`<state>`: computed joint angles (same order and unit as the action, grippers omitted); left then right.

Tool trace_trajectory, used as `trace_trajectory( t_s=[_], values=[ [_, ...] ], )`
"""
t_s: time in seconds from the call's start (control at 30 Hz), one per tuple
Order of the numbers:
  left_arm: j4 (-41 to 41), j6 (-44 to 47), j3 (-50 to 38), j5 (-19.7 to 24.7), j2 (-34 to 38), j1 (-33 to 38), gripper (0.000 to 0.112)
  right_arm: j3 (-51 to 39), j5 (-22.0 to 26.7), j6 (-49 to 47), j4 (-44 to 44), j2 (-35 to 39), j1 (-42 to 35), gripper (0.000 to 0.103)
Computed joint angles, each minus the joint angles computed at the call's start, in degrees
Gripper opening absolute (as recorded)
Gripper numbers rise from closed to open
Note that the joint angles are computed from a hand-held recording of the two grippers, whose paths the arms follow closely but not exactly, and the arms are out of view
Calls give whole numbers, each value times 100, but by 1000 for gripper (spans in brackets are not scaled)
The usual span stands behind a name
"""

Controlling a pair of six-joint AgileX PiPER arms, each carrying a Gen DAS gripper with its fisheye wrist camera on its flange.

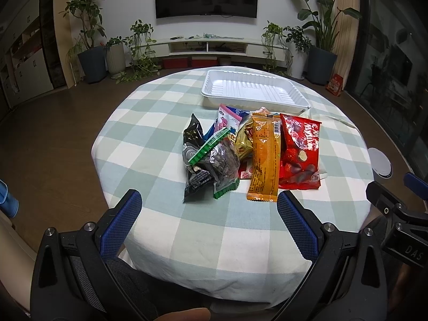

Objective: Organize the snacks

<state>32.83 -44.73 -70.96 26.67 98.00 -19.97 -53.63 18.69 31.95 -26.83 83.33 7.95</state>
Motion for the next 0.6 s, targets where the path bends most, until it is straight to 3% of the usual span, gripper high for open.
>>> trace_trajectory(
  t_s=[0.6],
  values=[
    [21,-26,3,-5,21,-8,102,35,-13,108,-97,-22,26,103]
  ],
)
